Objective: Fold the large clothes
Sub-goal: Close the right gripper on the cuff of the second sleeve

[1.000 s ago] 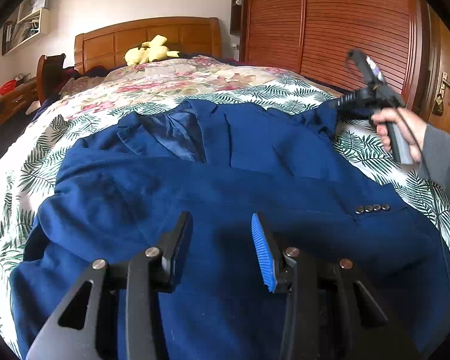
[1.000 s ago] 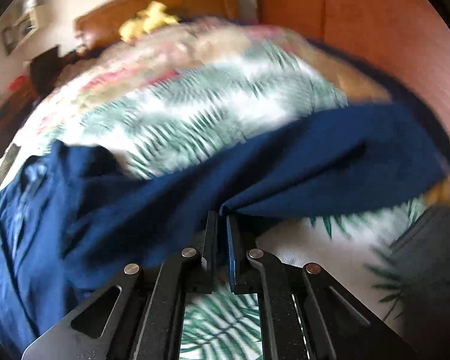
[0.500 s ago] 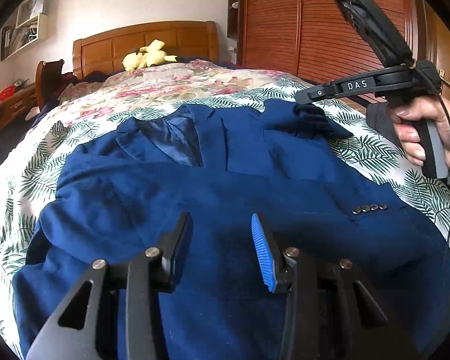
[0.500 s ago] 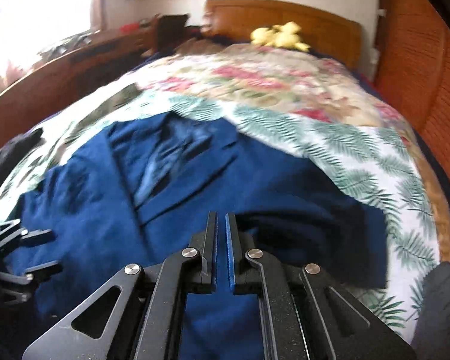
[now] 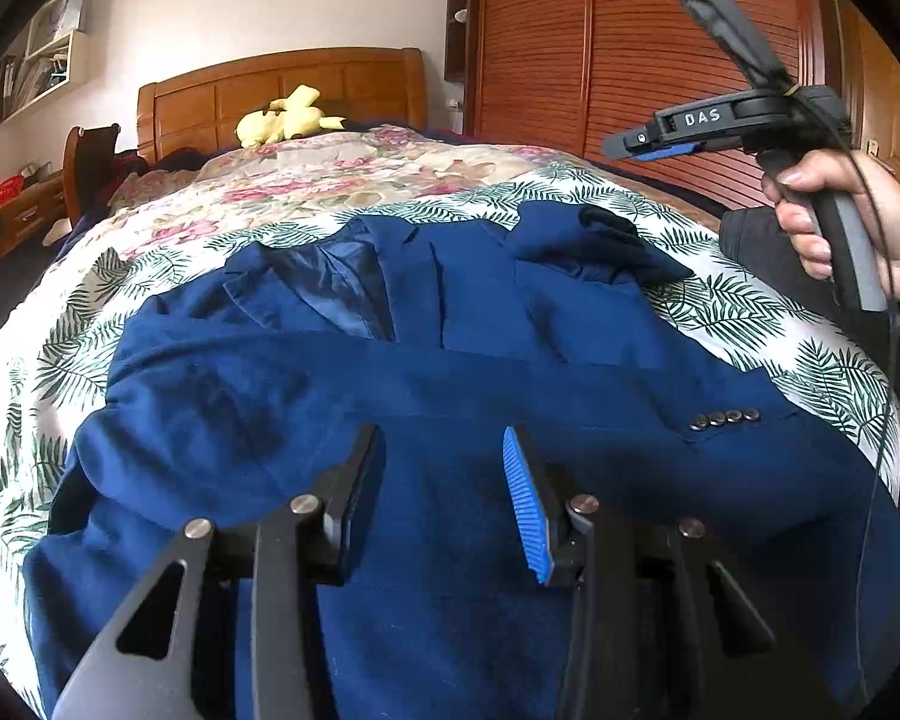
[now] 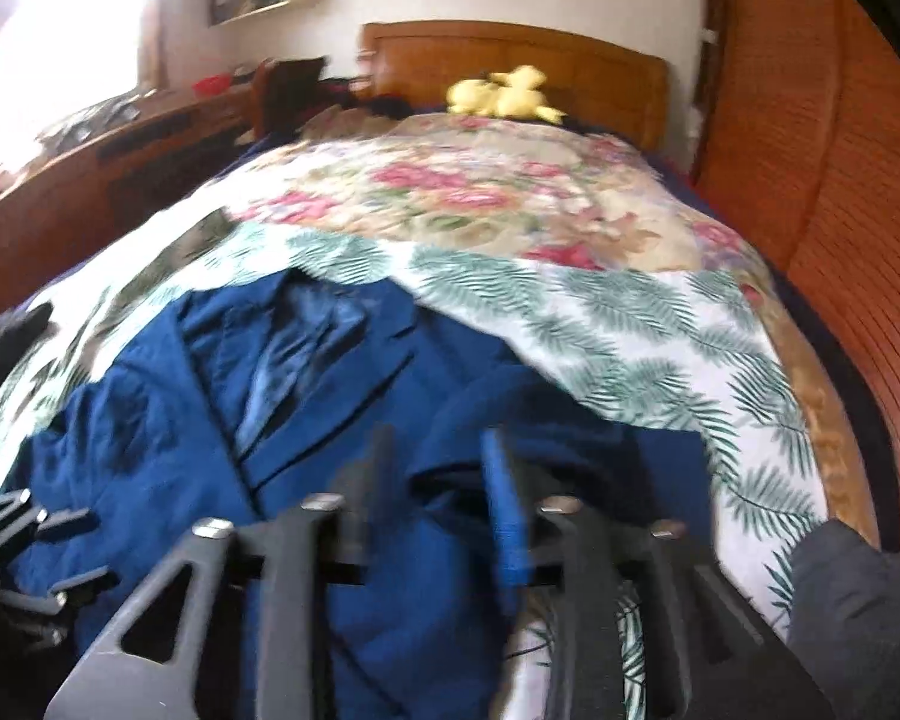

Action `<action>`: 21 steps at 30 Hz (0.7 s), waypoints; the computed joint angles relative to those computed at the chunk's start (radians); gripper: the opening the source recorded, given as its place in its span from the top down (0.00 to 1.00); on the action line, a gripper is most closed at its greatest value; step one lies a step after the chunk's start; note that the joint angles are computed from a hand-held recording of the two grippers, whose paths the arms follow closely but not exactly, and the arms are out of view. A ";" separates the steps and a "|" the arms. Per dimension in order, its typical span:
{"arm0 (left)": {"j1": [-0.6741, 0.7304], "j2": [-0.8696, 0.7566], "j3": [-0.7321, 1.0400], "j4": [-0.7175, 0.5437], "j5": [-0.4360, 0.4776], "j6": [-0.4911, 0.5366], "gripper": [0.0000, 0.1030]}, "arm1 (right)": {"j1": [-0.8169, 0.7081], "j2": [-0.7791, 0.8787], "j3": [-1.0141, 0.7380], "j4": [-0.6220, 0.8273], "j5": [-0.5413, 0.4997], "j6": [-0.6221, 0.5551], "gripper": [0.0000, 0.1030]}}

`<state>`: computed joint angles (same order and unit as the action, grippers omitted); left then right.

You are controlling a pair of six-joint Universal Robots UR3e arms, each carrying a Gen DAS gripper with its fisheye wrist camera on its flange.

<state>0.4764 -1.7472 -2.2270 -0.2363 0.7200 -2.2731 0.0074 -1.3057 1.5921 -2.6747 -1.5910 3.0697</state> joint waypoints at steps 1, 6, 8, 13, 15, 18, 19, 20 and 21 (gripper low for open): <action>-0.001 0.000 0.001 -0.001 0.001 -0.001 0.62 | -0.016 -0.001 0.001 0.003 -0.008 0.011 0.55; -0.004 -0.003 0.007 -0.003 0.003 -0.004 0.62 | -0.095 0.034 0.007 -0.002 -0.057 0.031 0.53; -0.004 -0.003 0.008 -0.005 0.004 -0.004 0.62 | -0.134 0.050 0.022 -0.007 -0.058 0.038 0.50; -0.008 -0.008 0.017 -0.018 0.007 0.000 0.62 | -0.211 0.091 0.048 0.003 -0.073 0.068 0.45; -0.009 -0.009 0.020 -0.022 0.008 0.000 0.62 | -0.241 0.112 0.055 0.008 -0.076 0.077 0.45; -0.012 -0.012 0.025 -0.026 0.012 -0.002 0.62 | -0.273 0.144 0.062 0.011 -0.096 0.089 0.44; -0.013 -0.012 0.026 -0.029 0.013 -0.001 0.62 | -0.276 0.152 0.060 0.017 -0.107 0.097 0.44; -0.014 -0.013 0.028 -0.030 0.014 -0.002 0.62 | -0.283 0.162 0.060 0.020 -0.114 0.106 0.44; -0.016 -0.014 0.029 -0.030 0.015 -0.003 0.62 | -0.295 0.170 0.064 0.020 -0.115 0.114 0.44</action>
<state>0.4608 -1.7610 -2.1978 -0.2665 0.7354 -2.2762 -0.2875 -1.1359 1.6560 -2.6543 -1.7056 3.1840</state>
